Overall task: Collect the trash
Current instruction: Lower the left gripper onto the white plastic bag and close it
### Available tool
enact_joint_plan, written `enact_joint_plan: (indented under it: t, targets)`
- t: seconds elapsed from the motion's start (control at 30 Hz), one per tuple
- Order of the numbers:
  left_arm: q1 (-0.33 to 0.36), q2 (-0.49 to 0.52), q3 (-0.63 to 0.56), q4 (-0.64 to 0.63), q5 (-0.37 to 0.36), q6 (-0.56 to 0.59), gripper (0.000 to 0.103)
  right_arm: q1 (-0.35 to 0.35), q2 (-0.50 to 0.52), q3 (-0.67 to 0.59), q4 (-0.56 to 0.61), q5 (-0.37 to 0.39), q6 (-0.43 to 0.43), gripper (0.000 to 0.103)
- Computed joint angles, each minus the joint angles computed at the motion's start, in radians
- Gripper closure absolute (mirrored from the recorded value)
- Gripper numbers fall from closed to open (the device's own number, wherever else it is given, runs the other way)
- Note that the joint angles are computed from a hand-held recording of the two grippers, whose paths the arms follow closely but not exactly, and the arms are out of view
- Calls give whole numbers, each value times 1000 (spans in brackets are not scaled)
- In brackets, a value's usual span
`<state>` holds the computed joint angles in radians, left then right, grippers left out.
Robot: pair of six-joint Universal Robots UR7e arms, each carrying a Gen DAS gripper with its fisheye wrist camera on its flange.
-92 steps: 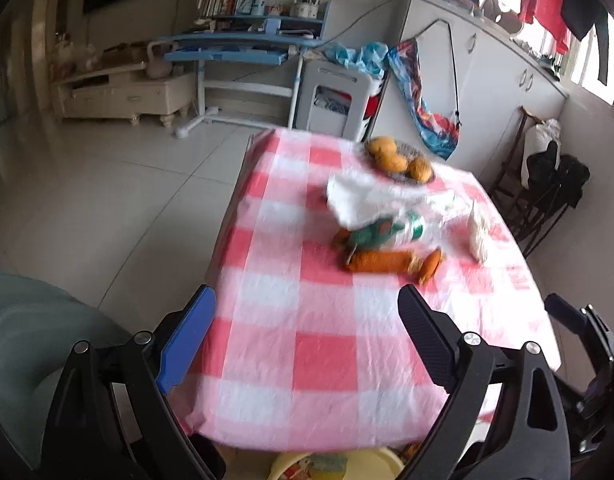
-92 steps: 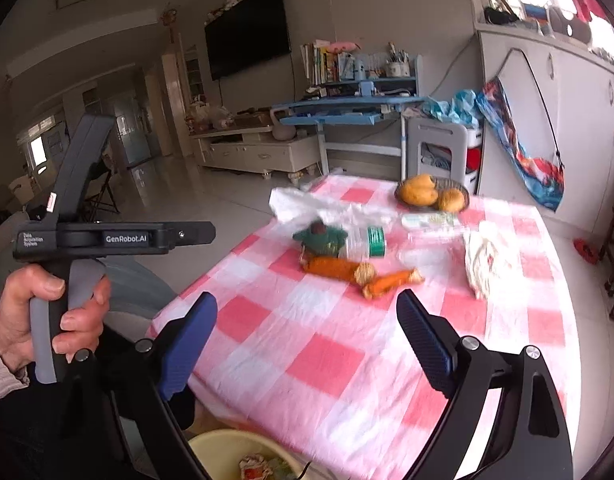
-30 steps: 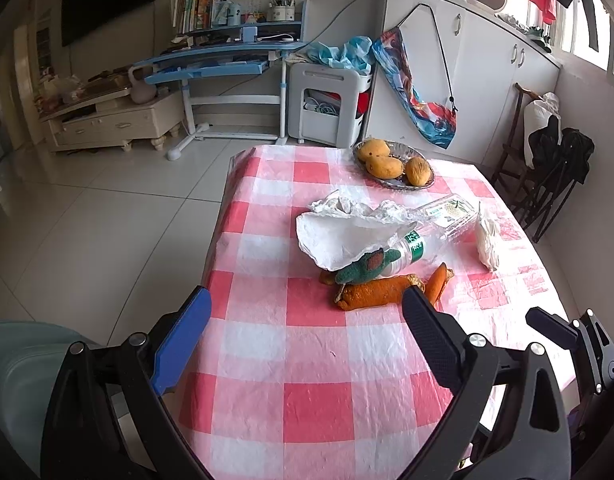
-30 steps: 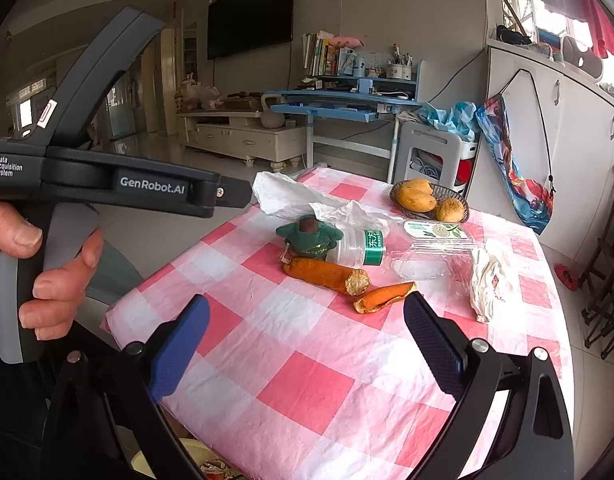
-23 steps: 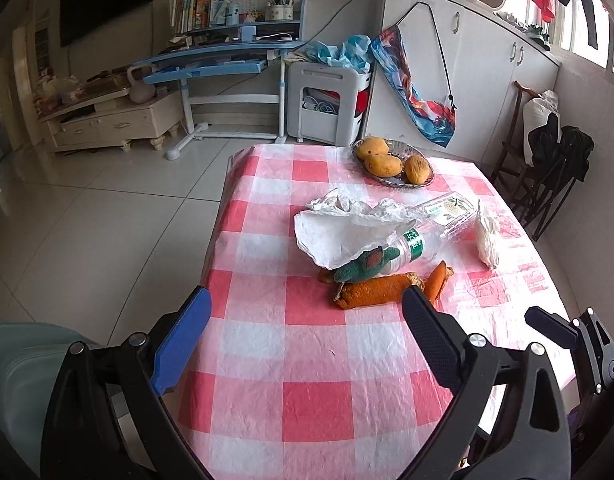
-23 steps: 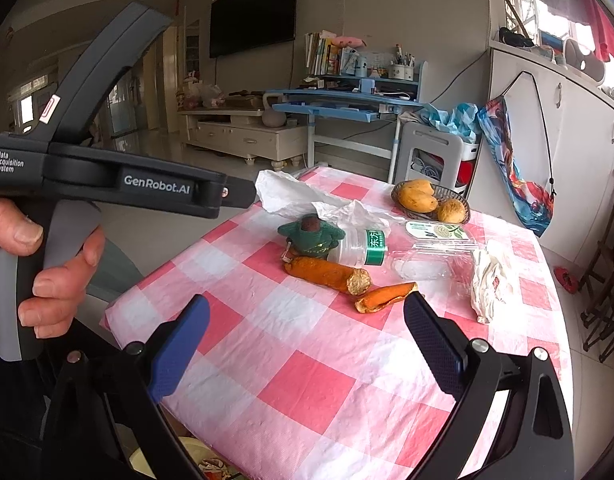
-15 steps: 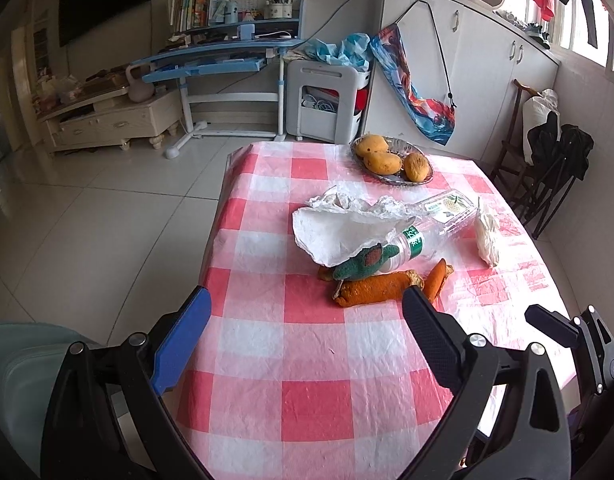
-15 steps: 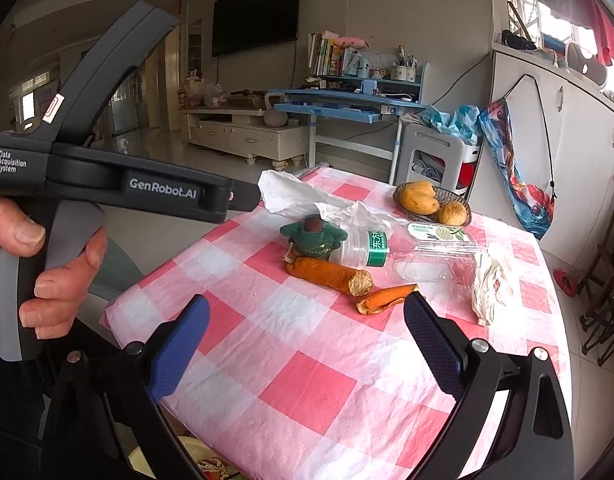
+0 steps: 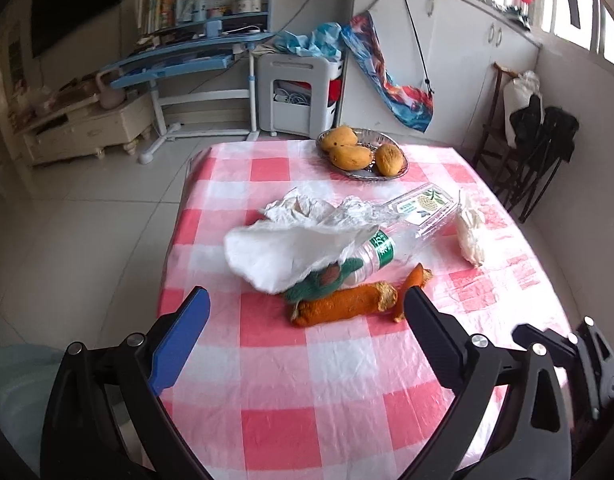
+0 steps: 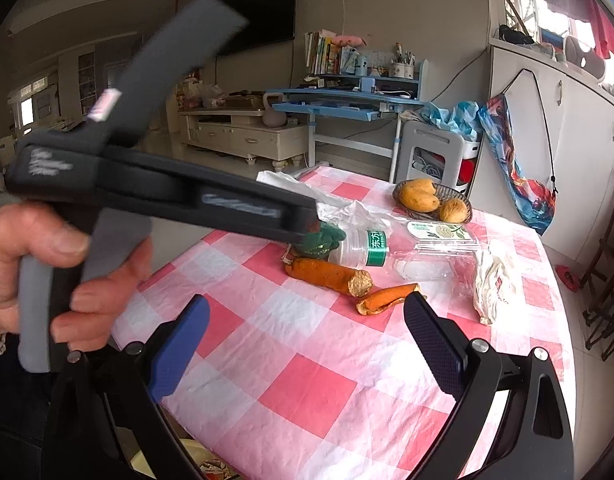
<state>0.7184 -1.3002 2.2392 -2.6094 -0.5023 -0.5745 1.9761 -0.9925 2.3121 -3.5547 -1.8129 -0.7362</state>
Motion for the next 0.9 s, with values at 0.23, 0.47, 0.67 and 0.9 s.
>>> enact_joint_plan:
  t: [0.23,0.47,0.67,0.9]
  targets:
    - [82,132,-158,116,33,97,9,-4,-17,7,0,9,7,10]
    - [115,176,-200,38,-20,172,9,-8,-18,4,13,17,12,10]
    - [127,206,-228,27,10,225,24,-9,-21,4,23,23,13,10]
    - [175,179,-240,26,-73,226,99,-9,-19,6,25,21,12,10]
